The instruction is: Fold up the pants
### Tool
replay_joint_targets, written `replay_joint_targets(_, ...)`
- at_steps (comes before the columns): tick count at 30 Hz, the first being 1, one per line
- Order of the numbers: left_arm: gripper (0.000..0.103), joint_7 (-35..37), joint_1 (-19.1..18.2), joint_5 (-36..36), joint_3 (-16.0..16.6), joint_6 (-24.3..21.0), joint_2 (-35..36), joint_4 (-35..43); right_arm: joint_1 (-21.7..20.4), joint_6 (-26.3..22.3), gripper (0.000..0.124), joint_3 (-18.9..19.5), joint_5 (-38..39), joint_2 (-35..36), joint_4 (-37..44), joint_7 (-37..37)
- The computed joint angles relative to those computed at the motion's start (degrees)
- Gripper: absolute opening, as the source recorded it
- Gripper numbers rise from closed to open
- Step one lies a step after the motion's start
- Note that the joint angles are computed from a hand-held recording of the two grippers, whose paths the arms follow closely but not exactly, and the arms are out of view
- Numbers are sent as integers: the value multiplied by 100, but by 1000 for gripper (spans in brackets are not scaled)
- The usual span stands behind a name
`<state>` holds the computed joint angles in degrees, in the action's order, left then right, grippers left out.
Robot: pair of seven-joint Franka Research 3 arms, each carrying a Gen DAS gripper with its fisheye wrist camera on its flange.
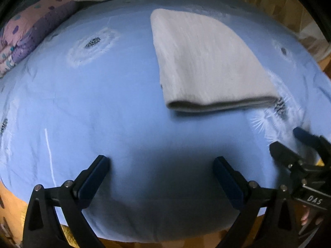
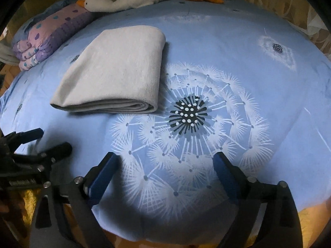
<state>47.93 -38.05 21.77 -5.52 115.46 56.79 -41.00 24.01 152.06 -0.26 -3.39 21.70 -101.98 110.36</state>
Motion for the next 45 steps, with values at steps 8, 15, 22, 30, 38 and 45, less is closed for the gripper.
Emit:
replay_joint_targets(8,103,-164,19,39,-17,202,-198,-391,172,116,103,-144,-364,74,11,299)
replay_joint_targets(15,103,-184,77,88,-64,342,-339,-650,166,226,103,-134,-375,52,-68,324)
replay_joint_targets(22,103,-182,87,100,-78,359,-306,-607,175,262,103,-148,-396,75,-56,318)
replay_joint_targets(30,103,-176,92,93,-81,351,-302,-597,175,265,103,-147,-401,71,-62,320)
replay_joint_targets(38,103,-180,110,97,-94,396,-359,-700,177,267,103,-148,-404,73,-62,323)
replay_joint_targets(45,103,-174,122,103,-102,411,-380,-734,179,268,103,-150,-406,74,-62,326)
